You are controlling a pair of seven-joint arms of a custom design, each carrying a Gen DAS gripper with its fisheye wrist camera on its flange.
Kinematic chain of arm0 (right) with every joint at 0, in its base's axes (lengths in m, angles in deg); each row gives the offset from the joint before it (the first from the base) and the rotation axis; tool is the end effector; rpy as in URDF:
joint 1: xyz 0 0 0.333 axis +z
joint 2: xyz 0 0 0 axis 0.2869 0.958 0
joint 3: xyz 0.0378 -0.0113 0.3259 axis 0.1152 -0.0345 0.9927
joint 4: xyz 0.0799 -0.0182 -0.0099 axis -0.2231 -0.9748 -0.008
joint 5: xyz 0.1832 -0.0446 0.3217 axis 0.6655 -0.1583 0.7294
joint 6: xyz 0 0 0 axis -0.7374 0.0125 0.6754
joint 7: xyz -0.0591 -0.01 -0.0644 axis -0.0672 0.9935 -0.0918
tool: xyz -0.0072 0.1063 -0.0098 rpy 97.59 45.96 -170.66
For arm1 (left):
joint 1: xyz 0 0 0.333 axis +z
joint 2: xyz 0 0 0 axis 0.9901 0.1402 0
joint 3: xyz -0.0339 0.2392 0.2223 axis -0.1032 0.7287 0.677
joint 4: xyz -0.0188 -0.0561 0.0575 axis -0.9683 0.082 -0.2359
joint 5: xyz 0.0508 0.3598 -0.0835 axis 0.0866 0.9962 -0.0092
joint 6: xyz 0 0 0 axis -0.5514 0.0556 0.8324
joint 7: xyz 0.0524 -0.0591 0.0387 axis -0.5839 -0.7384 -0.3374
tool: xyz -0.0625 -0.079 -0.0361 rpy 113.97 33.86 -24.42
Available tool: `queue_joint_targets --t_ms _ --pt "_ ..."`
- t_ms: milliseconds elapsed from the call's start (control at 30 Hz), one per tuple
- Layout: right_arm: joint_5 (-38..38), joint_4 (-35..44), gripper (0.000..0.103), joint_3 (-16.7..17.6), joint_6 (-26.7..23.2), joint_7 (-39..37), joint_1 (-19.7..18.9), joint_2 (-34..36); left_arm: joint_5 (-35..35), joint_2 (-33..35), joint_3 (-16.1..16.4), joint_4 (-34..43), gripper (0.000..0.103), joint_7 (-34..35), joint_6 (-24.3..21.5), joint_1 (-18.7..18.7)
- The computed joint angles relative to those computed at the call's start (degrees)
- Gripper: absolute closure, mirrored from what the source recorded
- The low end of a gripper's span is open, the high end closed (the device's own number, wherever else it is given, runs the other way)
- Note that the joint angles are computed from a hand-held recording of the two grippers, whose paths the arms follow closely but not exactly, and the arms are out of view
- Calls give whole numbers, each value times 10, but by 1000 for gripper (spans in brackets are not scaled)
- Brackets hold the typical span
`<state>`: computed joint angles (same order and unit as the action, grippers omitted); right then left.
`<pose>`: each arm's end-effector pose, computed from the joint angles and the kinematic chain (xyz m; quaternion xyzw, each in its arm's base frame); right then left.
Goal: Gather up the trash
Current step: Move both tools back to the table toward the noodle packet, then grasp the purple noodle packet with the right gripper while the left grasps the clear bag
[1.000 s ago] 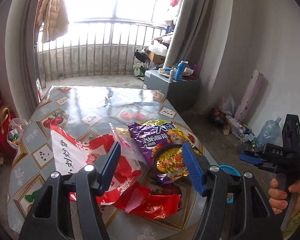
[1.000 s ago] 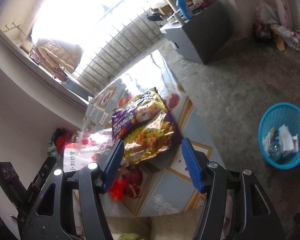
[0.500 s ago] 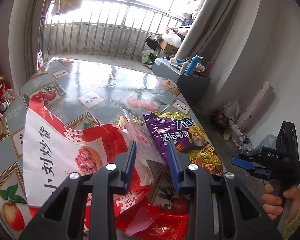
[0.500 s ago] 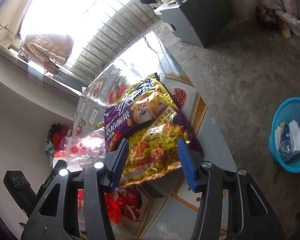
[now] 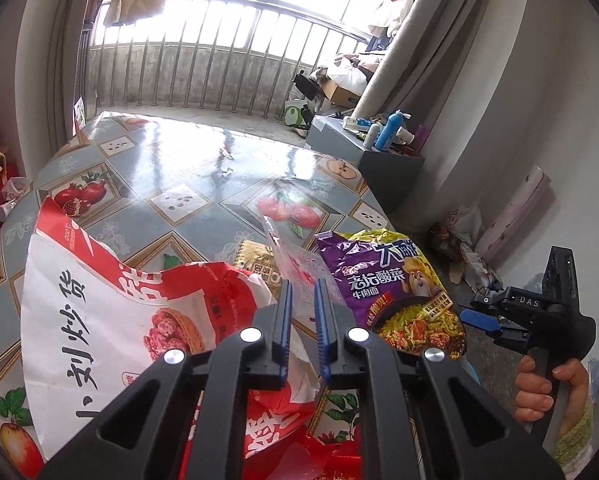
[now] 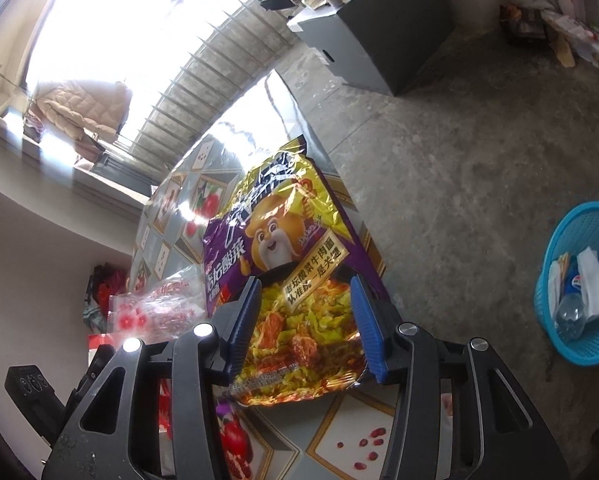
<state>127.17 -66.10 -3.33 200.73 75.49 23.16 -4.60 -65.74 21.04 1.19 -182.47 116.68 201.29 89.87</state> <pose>0.5848 0.0959 0.5884 -0.6481 0.6538 0.1040 0.3764 0.4308 -0.0996 0.5986 -0.7504 0.5013 -0.3581 0.2396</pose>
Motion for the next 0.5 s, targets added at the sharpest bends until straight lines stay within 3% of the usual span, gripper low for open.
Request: queue_joint_targets --t_ms 267,500 --pt "-25 11 50 1 42 18 -3 19 -36 25 28 15 92 48 -2 -39" --pt "-9 56 47 11 -1 20 -27 70 -105 32 71 16 77 113 -8 -88"
